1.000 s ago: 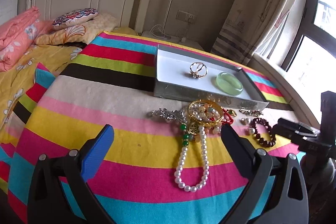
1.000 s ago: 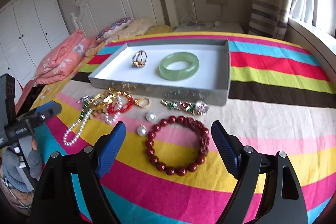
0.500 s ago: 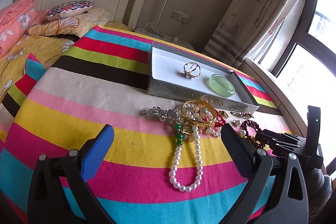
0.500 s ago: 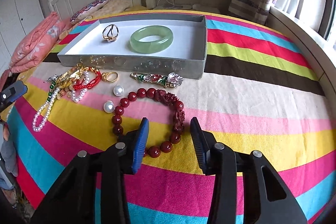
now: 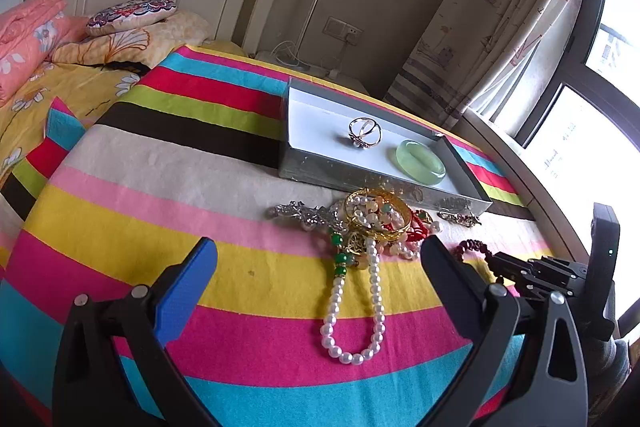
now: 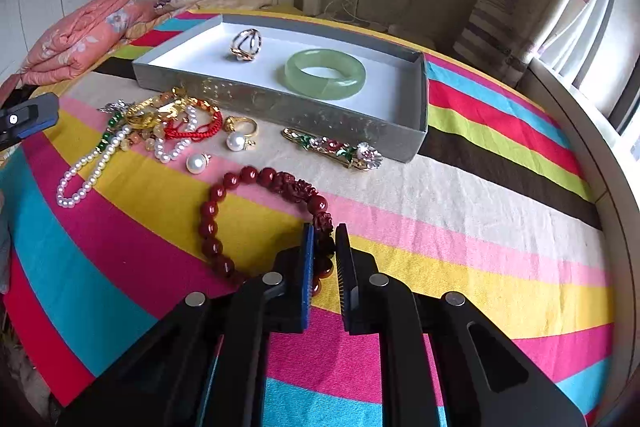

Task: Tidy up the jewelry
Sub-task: 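Grasp the red bead bracelet with the right tool, then grasp the gold bangle with the left tool while the right tool lifts the red bracelet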

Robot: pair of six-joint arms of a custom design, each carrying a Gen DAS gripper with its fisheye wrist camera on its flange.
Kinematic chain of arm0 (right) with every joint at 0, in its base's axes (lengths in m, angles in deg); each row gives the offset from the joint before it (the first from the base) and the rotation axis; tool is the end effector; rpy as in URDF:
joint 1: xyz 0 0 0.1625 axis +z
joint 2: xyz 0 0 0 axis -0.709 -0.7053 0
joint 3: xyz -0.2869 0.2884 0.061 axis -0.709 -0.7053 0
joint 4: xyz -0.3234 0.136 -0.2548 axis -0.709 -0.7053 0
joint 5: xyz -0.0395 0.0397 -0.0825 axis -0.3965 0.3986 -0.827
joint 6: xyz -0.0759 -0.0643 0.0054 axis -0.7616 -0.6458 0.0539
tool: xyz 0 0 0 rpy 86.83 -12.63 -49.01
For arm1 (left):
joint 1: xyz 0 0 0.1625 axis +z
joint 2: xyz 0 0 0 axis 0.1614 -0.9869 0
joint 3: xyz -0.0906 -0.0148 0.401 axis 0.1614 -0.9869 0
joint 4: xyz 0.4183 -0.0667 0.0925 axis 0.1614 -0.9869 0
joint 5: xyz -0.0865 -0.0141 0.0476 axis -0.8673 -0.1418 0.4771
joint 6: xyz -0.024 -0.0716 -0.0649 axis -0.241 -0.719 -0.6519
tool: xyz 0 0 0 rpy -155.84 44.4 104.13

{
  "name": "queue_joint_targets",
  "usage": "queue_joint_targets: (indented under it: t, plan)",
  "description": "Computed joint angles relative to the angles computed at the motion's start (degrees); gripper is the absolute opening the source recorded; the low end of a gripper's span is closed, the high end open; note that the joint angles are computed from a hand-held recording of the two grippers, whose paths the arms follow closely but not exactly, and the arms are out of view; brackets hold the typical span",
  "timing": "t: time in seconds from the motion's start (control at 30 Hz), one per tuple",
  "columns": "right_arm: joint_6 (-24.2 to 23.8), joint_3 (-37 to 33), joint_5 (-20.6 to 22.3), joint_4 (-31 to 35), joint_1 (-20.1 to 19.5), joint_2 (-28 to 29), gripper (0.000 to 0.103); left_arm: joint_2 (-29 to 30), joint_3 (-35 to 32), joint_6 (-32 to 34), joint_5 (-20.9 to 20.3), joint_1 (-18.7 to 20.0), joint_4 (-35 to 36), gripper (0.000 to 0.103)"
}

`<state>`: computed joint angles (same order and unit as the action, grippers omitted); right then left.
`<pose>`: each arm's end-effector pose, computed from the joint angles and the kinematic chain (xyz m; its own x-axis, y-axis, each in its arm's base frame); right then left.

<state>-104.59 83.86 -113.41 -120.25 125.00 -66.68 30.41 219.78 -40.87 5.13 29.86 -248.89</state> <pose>0.0171 -0.4878 0.2298 -0.5784 -0.3579 0.7330 -0.6957 0.6856 -0.2142 -0.2194 -0.4448 0.0377 -0.9132 0.0527 -0.4040 0.3411 0.6414 -0.6872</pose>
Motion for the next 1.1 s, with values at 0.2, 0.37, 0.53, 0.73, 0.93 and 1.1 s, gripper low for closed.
queue_joint_targets:
  t: [0.2,0.37,0.53,0.73,0.93,1.1]
  plan:
    - [3.12,1.83,10.22,1.32,-3.60,-5.23,0.013,1.63,-1.87,3.49,3.62,-2.65,4.34,0.099]
    - [7.20,1.96,16.45,4.21,-6.40,-8.29,0.013,4.85,-6.62,9.87,5.86,-4.57,10.96,0.079]
    - [7.48,2.33,17.10,4.33,-6.51,-8.62,0.013,7.46,-12.07,17.40,3.95,-3.44,14.37,0.059]
    - [7.00,2.65,18.03,4.54,-6.76,-8.93,0.013,8.35,-16.03,19.44,1.97,-0.85,20.60,0.050]
    - [8.23,1.92,19.25,7.39,-7.48,-9.51,0.013,9.66,-18.80,20.78,2.27,0.08,27.18,0.027]
    - [8.20,2.08,20.00,7.60,-7.81,-9.72,0.013,11.08,-20.24,22.51,3.09,0.22,28.96,0.004]
